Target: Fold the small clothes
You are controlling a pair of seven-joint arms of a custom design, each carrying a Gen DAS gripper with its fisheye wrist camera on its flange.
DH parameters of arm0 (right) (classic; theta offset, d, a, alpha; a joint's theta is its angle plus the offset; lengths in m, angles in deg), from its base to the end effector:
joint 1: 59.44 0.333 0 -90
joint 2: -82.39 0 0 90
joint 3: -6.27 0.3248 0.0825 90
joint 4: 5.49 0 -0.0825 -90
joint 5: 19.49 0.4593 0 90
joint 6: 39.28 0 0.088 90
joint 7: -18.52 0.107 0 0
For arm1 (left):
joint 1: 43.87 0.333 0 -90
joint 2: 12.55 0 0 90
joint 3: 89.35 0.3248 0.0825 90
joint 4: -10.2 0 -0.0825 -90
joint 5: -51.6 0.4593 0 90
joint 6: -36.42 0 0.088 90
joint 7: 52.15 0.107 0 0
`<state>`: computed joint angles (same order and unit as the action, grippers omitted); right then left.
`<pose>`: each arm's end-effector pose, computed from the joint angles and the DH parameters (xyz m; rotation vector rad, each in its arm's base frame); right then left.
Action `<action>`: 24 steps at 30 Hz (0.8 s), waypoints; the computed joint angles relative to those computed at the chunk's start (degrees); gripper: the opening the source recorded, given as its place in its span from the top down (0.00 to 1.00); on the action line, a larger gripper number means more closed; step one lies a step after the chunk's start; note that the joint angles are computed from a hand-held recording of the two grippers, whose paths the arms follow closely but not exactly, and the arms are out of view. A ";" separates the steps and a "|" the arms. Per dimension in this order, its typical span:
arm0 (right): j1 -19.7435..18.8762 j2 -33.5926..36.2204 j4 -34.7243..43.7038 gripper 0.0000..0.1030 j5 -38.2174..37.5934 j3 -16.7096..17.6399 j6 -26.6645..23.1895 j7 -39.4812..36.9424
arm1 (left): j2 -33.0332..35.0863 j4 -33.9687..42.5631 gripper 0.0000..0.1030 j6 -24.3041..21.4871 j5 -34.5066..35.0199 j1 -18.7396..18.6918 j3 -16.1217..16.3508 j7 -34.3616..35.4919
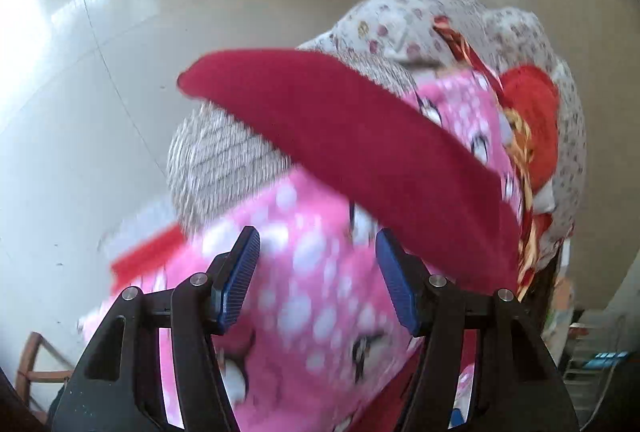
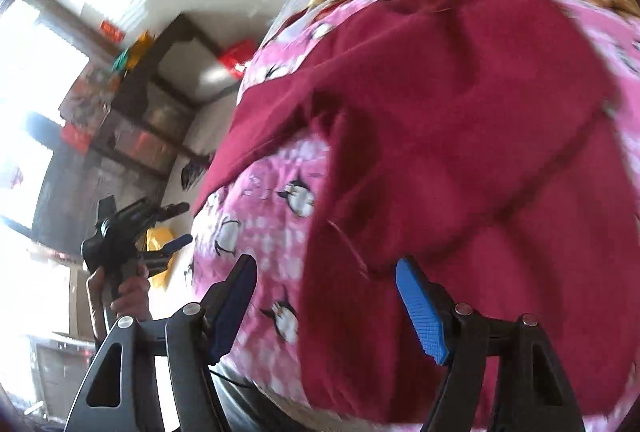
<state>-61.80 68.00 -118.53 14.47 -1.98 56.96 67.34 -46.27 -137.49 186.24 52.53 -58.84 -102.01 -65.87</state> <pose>0.5513 -0.0549 0.5867 -2.1646 1.3455 0.3260 0.4219 -0.2243 0.4959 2.8892 -0.3729 0.9355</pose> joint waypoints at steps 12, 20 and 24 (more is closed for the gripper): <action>6.39 9.98 6.57 0.55 3.39 5.68 0.80 4.63 | 3.12 1.00 0.81 -4.30 -1.51 3.72 2.73 1.44; 5.91 10.51 7.13 0.55 4.21 4.81 0.81 5.94 | 5.75 16.83 0.95 -22.64 20.84 8.10 -6.97 4.94; 3.74 10.83 8.27 0.55 7.42 3.10 0.15 6.71 | 13.87 31.81 0.97 -29.52 39.88 6.87 -14.21 12.98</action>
<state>-58.07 78.83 -110.26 21.89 1.11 57.11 74.05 -32.40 -105.67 156.72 92.41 -51.97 -116.22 -52.89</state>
